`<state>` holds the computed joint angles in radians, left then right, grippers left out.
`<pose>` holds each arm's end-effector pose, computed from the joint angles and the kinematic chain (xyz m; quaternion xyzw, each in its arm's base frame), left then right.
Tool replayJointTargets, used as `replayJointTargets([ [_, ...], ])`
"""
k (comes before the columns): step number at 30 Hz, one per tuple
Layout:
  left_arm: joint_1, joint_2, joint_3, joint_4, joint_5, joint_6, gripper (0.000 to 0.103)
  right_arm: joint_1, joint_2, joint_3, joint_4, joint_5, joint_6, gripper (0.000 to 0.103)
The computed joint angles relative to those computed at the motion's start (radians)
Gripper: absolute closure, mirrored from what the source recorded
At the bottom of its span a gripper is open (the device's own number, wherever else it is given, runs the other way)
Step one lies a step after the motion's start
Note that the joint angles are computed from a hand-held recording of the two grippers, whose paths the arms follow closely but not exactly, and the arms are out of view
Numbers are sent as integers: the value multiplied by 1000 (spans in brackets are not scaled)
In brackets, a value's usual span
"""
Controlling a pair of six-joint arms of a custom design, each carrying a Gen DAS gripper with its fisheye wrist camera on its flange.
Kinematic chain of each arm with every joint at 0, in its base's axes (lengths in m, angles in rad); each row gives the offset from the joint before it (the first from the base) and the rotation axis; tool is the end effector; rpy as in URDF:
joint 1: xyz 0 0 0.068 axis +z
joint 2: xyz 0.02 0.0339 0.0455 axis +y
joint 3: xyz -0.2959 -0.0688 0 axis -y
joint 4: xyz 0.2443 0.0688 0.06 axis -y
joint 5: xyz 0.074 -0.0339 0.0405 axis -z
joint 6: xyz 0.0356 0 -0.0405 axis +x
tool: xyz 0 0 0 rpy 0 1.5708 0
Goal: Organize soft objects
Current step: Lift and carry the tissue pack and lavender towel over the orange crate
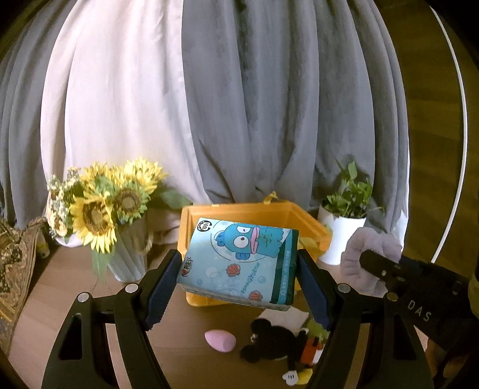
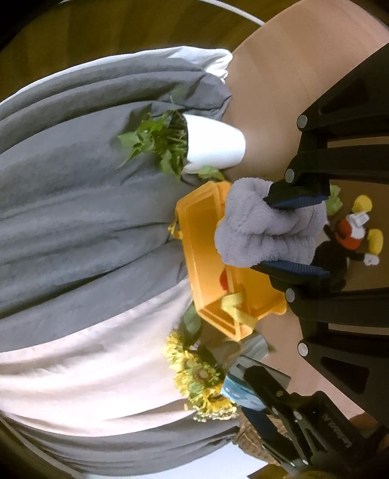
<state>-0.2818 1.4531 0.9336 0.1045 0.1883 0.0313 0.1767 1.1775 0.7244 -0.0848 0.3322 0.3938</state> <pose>0.3121 -0.0973 0.2942 0.1807 0.8157 -0.1461 0.5297 0.2432 0.0316 0.2787 0.1741 0.8437 -0.0009 0.5078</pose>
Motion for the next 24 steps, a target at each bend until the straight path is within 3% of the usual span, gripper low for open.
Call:
replayJointTargets([
  [24, -27, 132, 185, 60, -51, -11, 27, -92, 137, 167, 122, -100, -139, 71],
])
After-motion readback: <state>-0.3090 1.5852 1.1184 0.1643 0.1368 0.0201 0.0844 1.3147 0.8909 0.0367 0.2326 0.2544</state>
